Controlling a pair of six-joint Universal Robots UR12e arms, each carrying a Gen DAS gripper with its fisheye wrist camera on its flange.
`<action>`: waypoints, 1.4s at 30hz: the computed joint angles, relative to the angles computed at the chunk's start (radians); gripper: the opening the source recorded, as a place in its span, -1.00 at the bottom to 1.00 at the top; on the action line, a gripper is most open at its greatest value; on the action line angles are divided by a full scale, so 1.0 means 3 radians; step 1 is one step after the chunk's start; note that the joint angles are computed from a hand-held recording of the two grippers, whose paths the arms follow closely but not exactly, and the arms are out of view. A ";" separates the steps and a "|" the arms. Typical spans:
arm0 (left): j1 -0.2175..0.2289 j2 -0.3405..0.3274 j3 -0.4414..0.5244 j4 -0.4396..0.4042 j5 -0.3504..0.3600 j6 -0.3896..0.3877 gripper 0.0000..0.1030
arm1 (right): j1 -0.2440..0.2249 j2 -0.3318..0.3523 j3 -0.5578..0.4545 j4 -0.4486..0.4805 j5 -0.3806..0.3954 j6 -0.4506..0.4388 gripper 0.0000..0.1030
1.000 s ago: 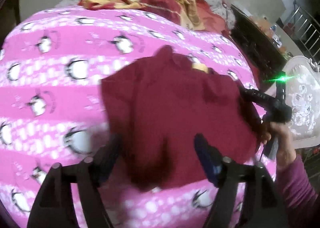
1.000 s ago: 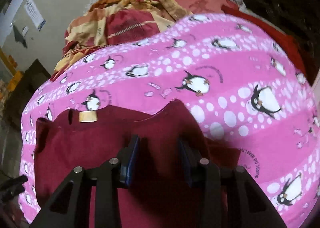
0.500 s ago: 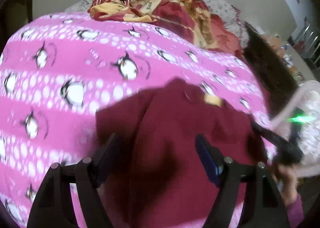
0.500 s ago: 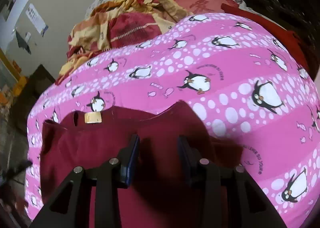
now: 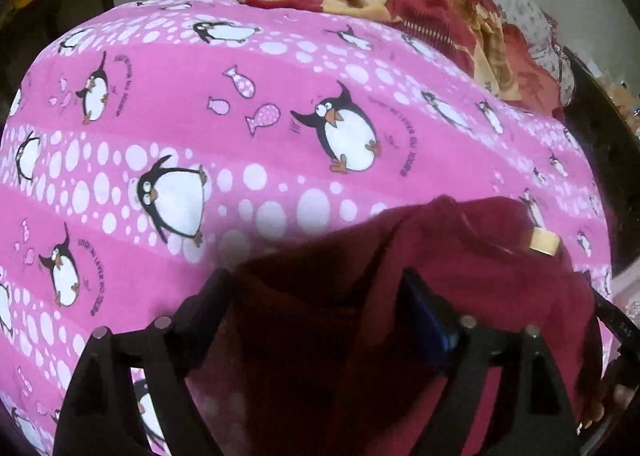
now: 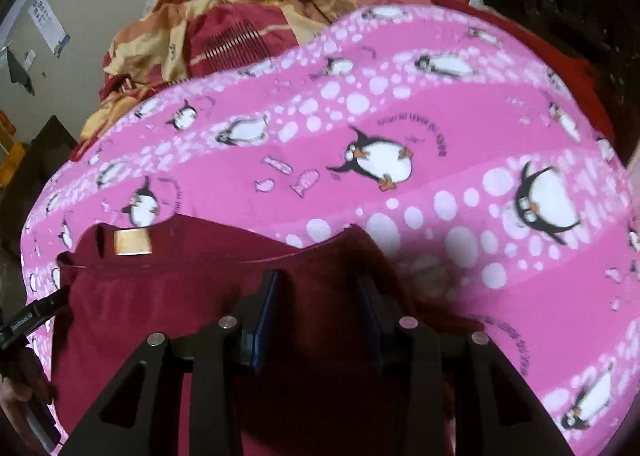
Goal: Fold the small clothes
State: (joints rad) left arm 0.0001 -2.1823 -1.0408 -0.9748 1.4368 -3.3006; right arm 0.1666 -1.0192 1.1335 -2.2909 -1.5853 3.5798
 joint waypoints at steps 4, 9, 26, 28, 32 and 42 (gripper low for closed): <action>-0.0009 0.0099 -0.0125 0.0124 0.0051 0.0112 0.63 | 0.0039 -0.0073 0.0048 -0.0107 0.0105 -0.0080 -0.18; -0.0009 0.0182 -0.0225 0.0171 0.0007 0.0180 0.63 | 0.0132 0.0009 -0.0127 -0.0062 0.0410 -0.0292 -0.18; 0.0102 0.0547 -0.0778 0.0228 -0.0140 0.0290 0.63 | 0.0468 0.0943 -0.1562 0.0449 0.0807 -0.0824 -0.18; 0.0108 0.0582 -0.0839 0.0176 -0.0134 0.0312 0.63 | 0.0488 0.1067 -0.1757 0.0592 0.0768 -0.0810 -0.18; 0.0119 0.0607 -0.0910 0.0185 -0.0164 0.0286 0.63 | 0.0508 0.1227 -0.2017 0.0836 0.0658 -0.0730 -0.18; 0.0124 0.0636 -0.0983 0.0245 -0.0211 0.0236 0.63 | 0.0473 0.0825 -0.1401 0.0539 0.0684 -0.0838 -0.18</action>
